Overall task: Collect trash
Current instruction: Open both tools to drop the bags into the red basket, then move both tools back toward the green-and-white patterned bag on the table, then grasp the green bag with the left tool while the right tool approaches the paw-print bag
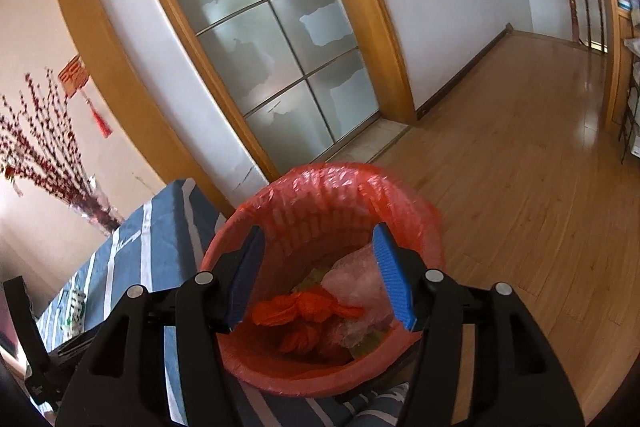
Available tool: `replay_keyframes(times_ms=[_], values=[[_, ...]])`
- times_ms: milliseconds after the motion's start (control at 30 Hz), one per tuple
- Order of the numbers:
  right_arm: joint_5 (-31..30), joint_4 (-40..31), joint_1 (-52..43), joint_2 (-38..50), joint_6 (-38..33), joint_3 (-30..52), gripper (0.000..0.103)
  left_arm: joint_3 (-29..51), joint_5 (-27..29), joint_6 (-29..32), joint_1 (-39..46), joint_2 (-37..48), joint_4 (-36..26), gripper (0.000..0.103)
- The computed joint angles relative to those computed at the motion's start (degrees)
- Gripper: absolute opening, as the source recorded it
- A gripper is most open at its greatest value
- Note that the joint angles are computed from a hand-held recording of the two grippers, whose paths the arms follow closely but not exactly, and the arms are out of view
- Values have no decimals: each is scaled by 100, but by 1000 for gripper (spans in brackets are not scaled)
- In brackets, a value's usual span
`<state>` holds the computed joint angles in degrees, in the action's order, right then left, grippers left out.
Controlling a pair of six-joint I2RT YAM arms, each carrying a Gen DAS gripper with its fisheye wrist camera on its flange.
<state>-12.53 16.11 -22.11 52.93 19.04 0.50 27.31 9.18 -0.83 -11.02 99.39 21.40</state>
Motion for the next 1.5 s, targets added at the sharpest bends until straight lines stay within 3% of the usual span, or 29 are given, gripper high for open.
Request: replay_keyframes(times_ms=[333,500,767,933,1167,1333,1433,1500], values=[[1532,-100,2514,2,764,108,57,-103,491,1089,2424,-30,-132,64],[2323,393,4018,968,1229,442,57,164,726,1438,3430,75,-331,63],[2972,903,5630,2535,1685,1241,57,850,1031,1777,4545,462,-600,63],[3221,878,6262,3203,1821,1739,57,1734,953,1692,4623,935,-840,63],[3288,696,6530,3924,1850,2401,57,3395,825,1658,4403,2004,-1496,54],[3211,659,6556,4373,1833,2760,57,3909,861,1891,4293,2483,-1786,54],[3181,665,6590,4546,1835,2879,57,4065,841,2020,4270,2723,-1929,48],[3172,663,6617,4615,1827,2926,57,4199,980,2031,4297,2836,-2185,35]])
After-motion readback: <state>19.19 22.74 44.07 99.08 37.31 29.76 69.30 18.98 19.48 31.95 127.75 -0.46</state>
